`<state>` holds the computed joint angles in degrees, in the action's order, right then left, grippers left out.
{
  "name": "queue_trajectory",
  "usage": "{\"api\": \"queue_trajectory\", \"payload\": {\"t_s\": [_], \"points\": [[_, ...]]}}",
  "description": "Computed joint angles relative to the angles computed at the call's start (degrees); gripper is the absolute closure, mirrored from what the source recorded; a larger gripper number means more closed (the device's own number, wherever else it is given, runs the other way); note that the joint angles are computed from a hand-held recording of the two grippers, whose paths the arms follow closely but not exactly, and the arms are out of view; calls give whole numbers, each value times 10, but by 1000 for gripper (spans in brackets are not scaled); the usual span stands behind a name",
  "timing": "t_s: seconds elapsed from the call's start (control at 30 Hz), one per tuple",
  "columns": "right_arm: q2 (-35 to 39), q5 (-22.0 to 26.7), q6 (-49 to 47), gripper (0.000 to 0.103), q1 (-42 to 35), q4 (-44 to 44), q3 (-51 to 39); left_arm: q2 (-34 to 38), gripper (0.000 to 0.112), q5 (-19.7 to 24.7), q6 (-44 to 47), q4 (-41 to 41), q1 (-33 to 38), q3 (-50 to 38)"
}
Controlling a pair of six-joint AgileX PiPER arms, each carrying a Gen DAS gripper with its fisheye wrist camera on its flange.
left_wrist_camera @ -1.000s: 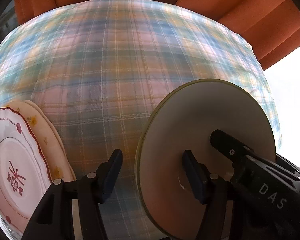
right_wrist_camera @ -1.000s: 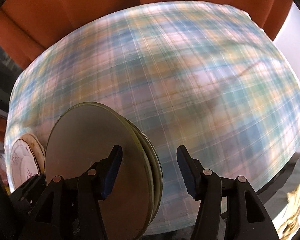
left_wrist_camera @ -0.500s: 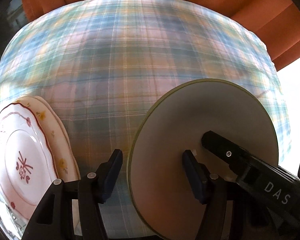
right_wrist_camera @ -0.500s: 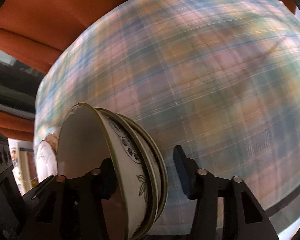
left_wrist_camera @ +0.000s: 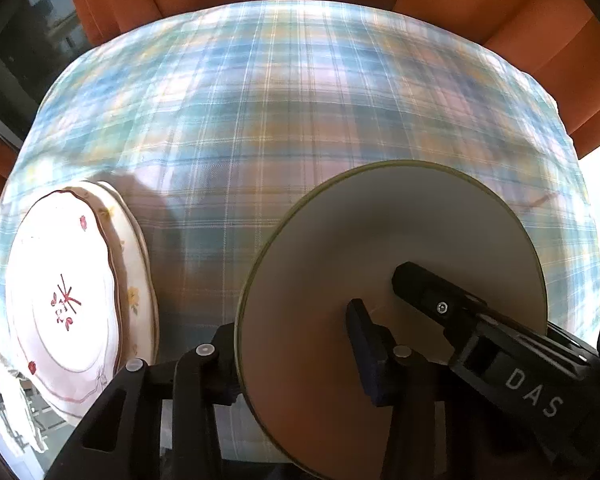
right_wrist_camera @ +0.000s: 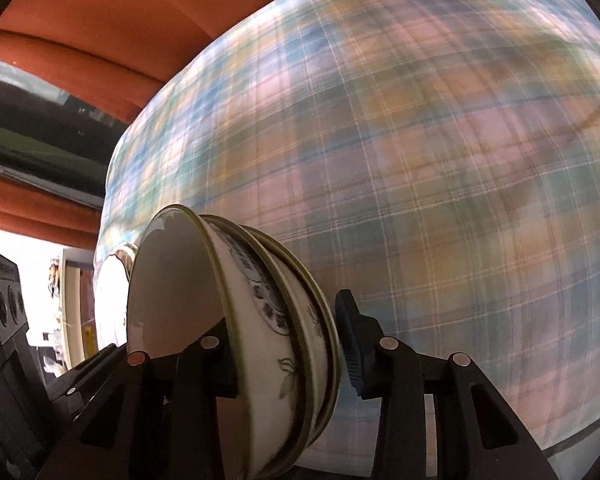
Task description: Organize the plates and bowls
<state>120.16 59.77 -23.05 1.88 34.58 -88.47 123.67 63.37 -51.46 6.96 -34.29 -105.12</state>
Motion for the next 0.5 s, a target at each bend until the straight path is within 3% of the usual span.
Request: {"api": "queue_trajectory", "payload": {"t_s": [0.17,0.5], "points": [[1,9,-18,62,-12,8,-2,7,70,11,-27,15,-13,-17],[-29,-3,-28,62,-9,6,16,-32,70,-31,-56,18,-17,35]]}}
